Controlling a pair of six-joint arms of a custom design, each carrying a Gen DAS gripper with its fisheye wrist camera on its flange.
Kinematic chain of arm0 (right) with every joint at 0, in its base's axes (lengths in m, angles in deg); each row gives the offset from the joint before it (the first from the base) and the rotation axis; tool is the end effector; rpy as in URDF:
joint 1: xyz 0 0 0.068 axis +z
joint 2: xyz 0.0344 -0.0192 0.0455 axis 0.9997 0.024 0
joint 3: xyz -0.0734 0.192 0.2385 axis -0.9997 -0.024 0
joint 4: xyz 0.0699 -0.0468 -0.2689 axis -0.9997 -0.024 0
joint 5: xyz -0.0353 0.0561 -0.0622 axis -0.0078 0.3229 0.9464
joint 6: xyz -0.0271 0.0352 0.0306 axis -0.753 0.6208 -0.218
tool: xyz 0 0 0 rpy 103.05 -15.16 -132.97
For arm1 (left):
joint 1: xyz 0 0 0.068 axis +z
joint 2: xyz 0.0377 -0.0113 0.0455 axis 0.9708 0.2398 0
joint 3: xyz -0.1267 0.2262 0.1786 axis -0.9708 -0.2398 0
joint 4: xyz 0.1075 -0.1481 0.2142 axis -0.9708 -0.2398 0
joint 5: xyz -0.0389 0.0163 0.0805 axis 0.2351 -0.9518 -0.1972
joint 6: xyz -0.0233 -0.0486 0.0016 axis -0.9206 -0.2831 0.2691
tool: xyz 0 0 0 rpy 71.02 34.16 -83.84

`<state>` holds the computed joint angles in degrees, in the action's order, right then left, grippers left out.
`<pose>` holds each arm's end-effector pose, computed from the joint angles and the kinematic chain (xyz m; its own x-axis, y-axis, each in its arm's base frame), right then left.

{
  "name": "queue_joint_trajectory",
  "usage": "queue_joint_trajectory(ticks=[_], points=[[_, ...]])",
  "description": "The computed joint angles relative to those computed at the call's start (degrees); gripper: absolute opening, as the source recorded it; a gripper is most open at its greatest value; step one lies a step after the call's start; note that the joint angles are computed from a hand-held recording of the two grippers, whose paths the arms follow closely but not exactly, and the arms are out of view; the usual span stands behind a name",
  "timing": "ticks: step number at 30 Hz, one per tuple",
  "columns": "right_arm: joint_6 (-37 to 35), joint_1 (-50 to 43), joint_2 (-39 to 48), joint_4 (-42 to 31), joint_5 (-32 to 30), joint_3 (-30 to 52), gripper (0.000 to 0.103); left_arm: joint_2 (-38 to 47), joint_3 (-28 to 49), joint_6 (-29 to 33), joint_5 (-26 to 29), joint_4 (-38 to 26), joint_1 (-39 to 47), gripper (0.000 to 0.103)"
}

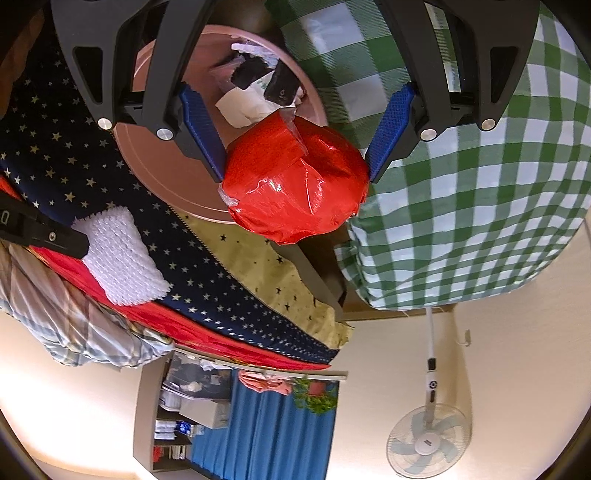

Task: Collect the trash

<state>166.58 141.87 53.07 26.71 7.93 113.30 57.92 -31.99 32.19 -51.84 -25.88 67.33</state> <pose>0.2493 0.2847 0.2296 -0.4328 0.3468 -0.8321 0.4966 0.8621 0.1011 0.3323 -0.0649 0.1864 -0.5269 0.2173 -0.8217 0.5214 0.8461 -0.1105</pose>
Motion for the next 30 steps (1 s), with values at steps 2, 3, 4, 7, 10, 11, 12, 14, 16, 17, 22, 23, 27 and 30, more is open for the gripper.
queue_joint_trajectory(ticks=[2,3,4,7,10,11,12,14,16,17,22,23,27,30], points=[[0.5,-0.04,-0.05,-0.16,0.01,-0.13,0.01,0.1,-0.07,0.17,0.17,-0.07,-0.46,0.074],[0.61,-0.06,-0.12,-0.12,-0.01,-0.23,0.013,0.14,-0.08,0.34,0.69,-0.19,-0.45,0.074],[1.09,-0.01,-0.03,-0.6,-0.03,-0.06,0.015,0.26,0.05,0.64,1.44,-0.41,-0.42,0.075],[3.41,-0.08,-0.14,-1.8,0.0,-0.22,0.02,0.46,0.29,1.2,2.03,-0.83,-0.49,0.082],[4.68,0.03,-0.07,-2.52,0.26,-0.1,0.037,0.58,0.44,1.51,1.83,-1.39,0.28,0.084],[4.69,0.09,-0.06,-2.48,0.34,-0.04,0.039,0.49,0.44,1.72,1.88,-1.64,0.76,0.084],[4.55,0.23,-0.07,-2.29,0.42,0.0,0.04,0.33,0.36,1.78,1.89,-1.72,1.08,0.084],[3.92,0.36,-0.18,-1.62,0.5,0.0,0.04,-0.23,0.22,2.03,2.0,-1.99,2.13,0.084],[3.27,0.81,-0.44,-0.54,0.67,-0.22,0.043,-1.22,-0.22,2.67,2.34,-2.4,3.45,0.084],[3.16,1.03,-0.56,-0.29,0.75,-0.3,0.047,-1.74,-0.39,3.01,2.4,-2.67,3.96,0.084],[-0.43,2.64,-0.66,2.24,0.73,0.49,0.06,-5.37,-1.42,4.63,2.71,-4.65,7.5,0.085],[-1.3,3.2,-0.54,2.59,0.89,0.89,0.065,-6.06,-1.6,4.71,3.03,-5.07,8.33,0.086],[-1.64,5.25,-0.02,1.28,2.01,2.85,0.085,-9.67,-2.3,5.06,4.41,-7.34,12.5,0.089],[-1.29,6.63,-0.12,0.41,2.73,3.57,0.093,-12.48,-2.65,6.06,4.94,-9.14,15.27,0.089]])
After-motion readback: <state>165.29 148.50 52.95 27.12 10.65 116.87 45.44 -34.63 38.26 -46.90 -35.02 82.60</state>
